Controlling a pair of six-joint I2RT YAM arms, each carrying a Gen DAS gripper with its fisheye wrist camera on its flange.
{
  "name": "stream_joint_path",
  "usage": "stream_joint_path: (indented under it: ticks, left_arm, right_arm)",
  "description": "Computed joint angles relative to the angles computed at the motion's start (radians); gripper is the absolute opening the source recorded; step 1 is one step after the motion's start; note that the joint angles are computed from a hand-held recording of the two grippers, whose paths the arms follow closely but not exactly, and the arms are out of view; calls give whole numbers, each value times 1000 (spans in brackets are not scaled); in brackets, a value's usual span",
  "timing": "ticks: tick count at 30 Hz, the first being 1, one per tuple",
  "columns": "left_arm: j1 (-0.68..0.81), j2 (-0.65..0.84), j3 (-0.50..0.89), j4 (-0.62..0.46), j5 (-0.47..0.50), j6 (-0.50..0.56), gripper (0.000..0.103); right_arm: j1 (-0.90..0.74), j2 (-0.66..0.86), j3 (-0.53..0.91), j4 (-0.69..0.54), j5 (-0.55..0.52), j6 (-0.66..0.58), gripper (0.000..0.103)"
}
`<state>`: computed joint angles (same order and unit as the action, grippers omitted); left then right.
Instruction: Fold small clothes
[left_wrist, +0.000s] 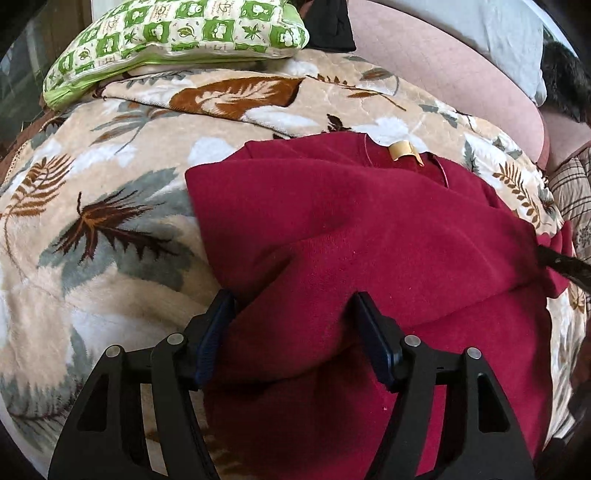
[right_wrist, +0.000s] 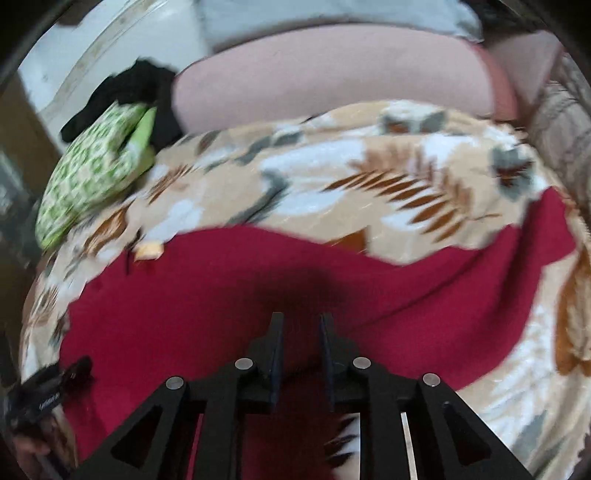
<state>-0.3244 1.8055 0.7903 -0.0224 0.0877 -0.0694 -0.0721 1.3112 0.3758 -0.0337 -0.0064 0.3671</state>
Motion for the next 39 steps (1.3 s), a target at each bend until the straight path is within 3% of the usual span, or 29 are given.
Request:
stream_joint_path:
  ticks: [4,8,10,12,16,19,23,31,33,35,36,39]
  left_arm:
    - [-3,-62,-10,-39,-12,-2,67]
    - [-10,-163,-44,-26,18,-41,67]
    - [-29,-193,-47,-22,30,-61,67]
    - [-60,-204,-38,-29,36,-75,67]
    - [-123,-178,-14,-38,19,-77,67]
    - [-142,-141,5,-44,22,-82,67]
    - [-150,-98,24,-39,20,-100,67]
    - [-156,-72,46,-63,-9,-94,67]
    - [-155,-75,47,-72,-16,-92,67]
    - [-148,-79,48,-81,-11,-92,67]
    - [-141,-85,46,-83,-4,-92,67]
    - [-106,-109,34,-81,27,-97,67]
  right_arm:
    - [32,218,40,120,49,35,17]
    - [-54,91,8,56,-52,14,18]
    - [-126,-2,-14,7,-68,-9,27]
    - [-236,-89,-14,-66,-39,-62,55]
    - [-551,-145,18,-135,-100,-176,56]
    - [-843,-61,79,-125,-256,-236,56]
    - [-1137,139,171,-69,-428,-200,56]
    - [-1195,446,325,65,-496,-164,56]
    - [-1199,524,360,110,-560,-141,53]
    - [-1190,539,369,133,-541,-150,26]
    - [-1201,534,388,96,-563,-175,5]
    - [-1268,418,348,74,-639,-222,5]
